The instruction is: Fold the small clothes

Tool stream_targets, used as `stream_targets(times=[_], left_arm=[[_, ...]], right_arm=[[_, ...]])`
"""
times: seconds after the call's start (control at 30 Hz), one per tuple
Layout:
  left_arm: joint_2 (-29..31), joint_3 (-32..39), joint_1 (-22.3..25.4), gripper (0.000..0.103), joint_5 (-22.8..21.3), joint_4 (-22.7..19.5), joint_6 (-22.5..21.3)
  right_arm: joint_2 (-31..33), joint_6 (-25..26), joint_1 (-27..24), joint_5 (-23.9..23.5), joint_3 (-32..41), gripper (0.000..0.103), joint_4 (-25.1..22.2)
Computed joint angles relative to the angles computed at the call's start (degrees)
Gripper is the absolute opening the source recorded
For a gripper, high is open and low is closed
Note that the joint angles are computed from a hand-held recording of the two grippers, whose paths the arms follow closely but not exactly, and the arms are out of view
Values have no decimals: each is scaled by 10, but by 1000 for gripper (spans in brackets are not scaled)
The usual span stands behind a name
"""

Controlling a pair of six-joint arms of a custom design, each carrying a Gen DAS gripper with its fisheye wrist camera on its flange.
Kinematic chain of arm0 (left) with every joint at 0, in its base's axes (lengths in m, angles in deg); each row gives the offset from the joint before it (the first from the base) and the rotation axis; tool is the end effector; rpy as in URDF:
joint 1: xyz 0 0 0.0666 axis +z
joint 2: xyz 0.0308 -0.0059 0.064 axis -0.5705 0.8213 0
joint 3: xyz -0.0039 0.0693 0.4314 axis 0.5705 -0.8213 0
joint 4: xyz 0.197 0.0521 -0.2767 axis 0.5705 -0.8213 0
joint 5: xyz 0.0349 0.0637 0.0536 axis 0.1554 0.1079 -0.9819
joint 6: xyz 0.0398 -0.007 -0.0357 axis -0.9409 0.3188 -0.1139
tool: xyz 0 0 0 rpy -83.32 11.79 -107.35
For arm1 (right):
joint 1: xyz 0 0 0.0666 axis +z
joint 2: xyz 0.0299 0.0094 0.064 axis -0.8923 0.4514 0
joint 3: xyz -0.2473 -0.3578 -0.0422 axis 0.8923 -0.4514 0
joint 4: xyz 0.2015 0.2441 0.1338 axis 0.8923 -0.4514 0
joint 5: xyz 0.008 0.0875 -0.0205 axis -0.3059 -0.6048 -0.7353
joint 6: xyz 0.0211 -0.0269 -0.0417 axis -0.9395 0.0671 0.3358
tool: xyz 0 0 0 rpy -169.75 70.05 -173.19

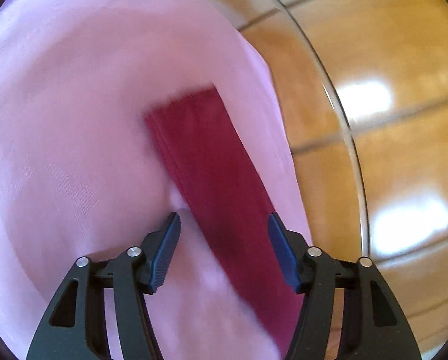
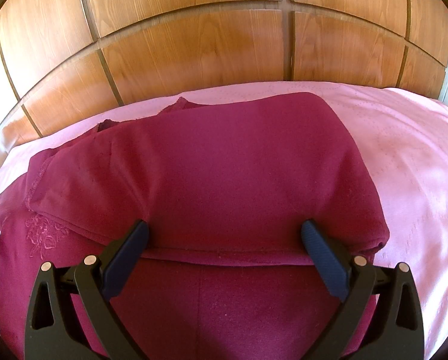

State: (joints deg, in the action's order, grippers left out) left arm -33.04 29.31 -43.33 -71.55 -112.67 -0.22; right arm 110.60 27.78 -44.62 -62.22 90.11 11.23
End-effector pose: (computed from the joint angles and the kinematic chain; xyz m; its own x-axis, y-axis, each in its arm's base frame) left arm 0.2333 -0.0241 0.4848 0.0654 -0.9669 -0.2466 -0.6328 0.1509 -0.7595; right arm 0.5094 0.1715 0.4797 -0.7828 -0.1304 -0.6084 -0.2412 0.9649 0.1035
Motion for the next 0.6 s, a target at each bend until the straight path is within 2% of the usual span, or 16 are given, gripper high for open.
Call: stream_targets(times=[0.07,0.1,0.13,0.27,0.3,0.43,0.53,0.6], left_arm=[[6,10,41,40,21,-20,-17],[12,15,46,34,25,-24,-22],[20,22,59,23,33,-35,-40],[39,49,56,9,24,-76,-88],[51,64,40,9,7,-81,-91],[83,121,-46,8,-69,-80,-162],[120,167,-116,8,-102,-68,-216],[151,195,-152,8,-105,-57,-247]], right_arm=[[0,0,0,0,0,101,0],[0,0,0,0,0,101,0],[0,0,0,0,0,101,0],[0,1,0,1,0,101,0],[0,1,0,1,0,101,0],[0,2,0,1,0,101,1],[1,1,0,1,1,101,0],[1,1,0,1,0,101,1]])
